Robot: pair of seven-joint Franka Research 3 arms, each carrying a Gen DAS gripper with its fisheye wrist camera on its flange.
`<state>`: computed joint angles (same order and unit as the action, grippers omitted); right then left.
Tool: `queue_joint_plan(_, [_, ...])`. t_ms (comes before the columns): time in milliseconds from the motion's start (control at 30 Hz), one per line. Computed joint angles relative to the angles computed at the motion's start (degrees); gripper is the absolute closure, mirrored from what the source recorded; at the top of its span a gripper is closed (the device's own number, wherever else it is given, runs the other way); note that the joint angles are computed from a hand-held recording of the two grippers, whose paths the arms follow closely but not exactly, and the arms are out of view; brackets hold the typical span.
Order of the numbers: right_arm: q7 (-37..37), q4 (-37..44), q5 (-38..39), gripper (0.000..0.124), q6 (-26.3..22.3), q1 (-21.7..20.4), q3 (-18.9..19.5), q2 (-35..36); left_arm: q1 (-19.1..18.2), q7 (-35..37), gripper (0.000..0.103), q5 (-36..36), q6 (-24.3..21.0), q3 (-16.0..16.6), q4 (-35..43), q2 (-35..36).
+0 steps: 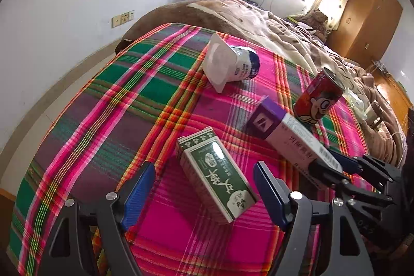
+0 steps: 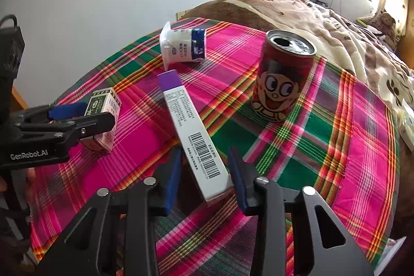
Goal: Collect trash
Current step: 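Grasp the purple-and-white medicine box with the right tool while the left tool grasps the green box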
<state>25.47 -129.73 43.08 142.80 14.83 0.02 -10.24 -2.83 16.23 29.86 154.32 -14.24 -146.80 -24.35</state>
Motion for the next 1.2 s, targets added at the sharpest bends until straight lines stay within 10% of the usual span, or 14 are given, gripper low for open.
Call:
queue_joint_plan(400, [1.7,-2.1,-0.5,0.101,-0.1,-0.3,-0.2,-2.0,0.1,0.5,0.064,0.0,0.6,0.2,-0.4,0.1])
queue_joint_plan(1200, [1.2,-8.1,6.9,0.101,-0.2,-0.9,-4.1,-10.3,-3.6,0.6,0.066,1.7,0.5,-3.6,1.3,-3.6])
